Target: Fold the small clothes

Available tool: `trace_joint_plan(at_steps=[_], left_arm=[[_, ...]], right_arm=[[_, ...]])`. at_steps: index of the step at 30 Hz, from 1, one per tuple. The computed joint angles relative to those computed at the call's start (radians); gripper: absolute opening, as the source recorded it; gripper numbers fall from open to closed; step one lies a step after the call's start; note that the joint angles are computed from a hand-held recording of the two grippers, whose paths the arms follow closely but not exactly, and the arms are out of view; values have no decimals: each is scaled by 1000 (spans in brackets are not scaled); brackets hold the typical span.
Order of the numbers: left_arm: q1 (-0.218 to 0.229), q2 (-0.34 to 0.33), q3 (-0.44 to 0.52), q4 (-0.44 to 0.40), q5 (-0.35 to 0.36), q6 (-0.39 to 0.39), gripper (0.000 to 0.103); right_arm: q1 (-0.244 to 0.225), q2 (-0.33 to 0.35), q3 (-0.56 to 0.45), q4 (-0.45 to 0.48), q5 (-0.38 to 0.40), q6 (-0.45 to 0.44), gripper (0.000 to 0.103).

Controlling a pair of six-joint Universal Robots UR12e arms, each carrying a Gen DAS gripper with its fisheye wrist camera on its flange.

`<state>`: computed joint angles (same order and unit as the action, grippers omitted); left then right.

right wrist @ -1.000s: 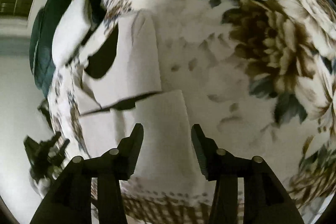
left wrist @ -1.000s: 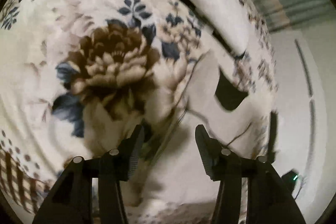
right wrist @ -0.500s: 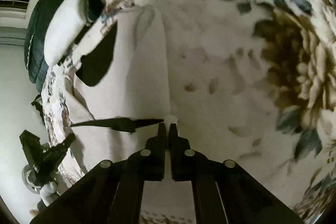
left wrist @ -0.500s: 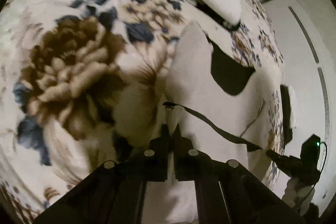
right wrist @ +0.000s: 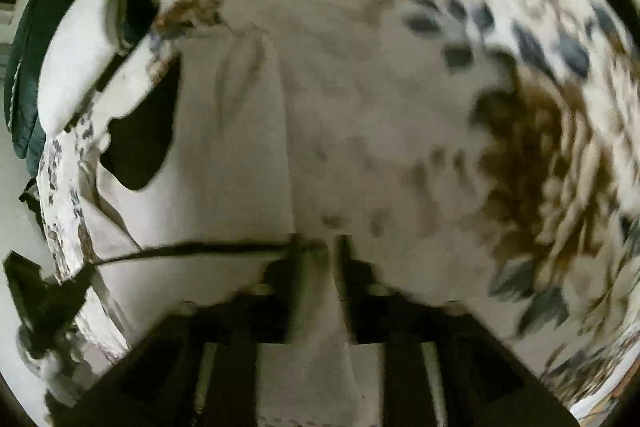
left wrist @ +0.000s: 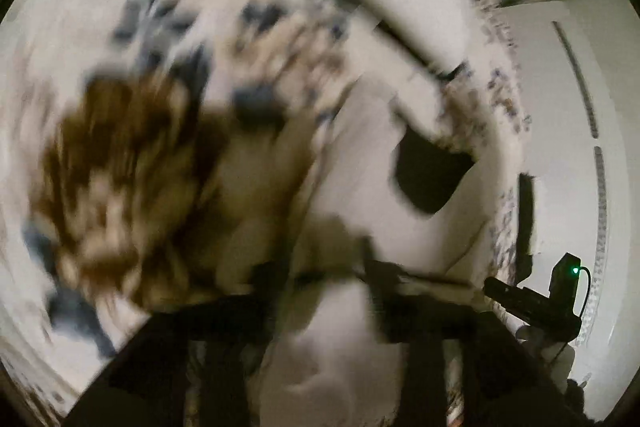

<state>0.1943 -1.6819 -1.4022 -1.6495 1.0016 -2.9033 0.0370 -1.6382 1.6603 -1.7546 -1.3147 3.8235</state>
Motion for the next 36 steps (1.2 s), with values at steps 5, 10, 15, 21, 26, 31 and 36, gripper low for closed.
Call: trace_joint_plan(at_steps=[5, 10, 15, 21, 26, 31, 36], left_arm=[[-77, -102, 112, 76, 77, 65, 60], [-170, -232, 252, -1, 186, 208, 60], [-231, -266, 262, 6, 321, 319, 25], [-198, -192, 209, 65, 219, 353, 3], [-160, -124, 163, 103, 164, 291, 3], [-97, -24, 86, 116, 61, 198, 3], [-30, 83, -8, 14, 13, 135, 4]], right_arm=[[-14, 99, -92, -28, -33, -73, 66], [-10, 249, -218, 15, -52, -197, 66], [0, 340, -318, 119, -73, -276, 62], [22, 309, -318, 21, -127, -270, 6], [58, 267, -325, -5, -168, -282, 6], [90, 157, -247, -53, -150, -266, 6], [110, 15, -111, -38, -110, -221, 6]])
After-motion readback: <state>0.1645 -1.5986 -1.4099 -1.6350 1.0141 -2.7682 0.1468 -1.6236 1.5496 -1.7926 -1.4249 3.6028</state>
